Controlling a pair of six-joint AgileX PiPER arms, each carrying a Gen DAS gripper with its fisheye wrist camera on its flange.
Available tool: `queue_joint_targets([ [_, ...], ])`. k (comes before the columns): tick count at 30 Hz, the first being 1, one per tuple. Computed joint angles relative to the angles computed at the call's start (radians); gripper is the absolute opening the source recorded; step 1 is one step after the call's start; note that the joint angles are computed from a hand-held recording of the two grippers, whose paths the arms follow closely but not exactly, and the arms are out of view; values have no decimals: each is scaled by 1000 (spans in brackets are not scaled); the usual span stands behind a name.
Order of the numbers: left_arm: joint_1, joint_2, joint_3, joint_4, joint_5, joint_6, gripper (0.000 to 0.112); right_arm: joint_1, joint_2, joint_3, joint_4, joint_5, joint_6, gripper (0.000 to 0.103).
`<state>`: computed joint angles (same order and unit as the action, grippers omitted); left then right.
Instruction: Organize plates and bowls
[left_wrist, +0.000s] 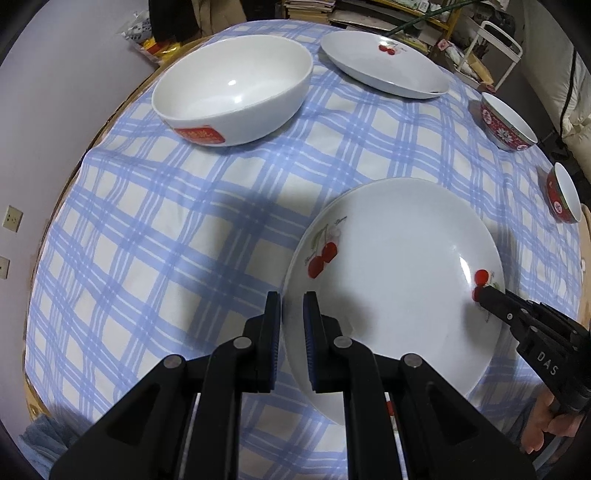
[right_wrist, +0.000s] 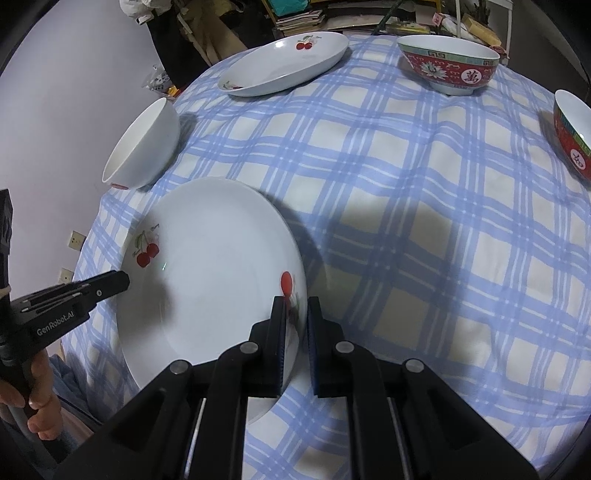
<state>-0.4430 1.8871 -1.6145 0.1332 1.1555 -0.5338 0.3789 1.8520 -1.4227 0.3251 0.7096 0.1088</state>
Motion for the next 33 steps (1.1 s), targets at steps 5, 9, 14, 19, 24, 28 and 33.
queue_joint_targets([
  [5, 1, 8, -5, 13, 5, -13, 12, -8, -2, 2, 17, -3, -8, 12],
  [9, -3, 11, -5, 16, 8, -17, 14, -10, -7, 7, 16, -6, -3, 12],
  [14, -5, 14, -6, 18, 10, -23, 15, -13, -9, 8, 13, -5, -1, 12],
  [19, -7, 15, -7, 17, 10, -27, 15, -14, -8, 7, 16, -6, -6, 12],
  [24, 1, 26, -16, 4, 10, -18, 16, -6, 3, -6, 7, -6, -16, 11],
  [28, -3, 29, -20, 14, 13, -19, 16, -12, 12, -14, 23, -3, -25, 11],
  [33, 3, 13, -9, 15, 3, -37, 16, -20, 23, -29, 37, 9, -32, 11],
])
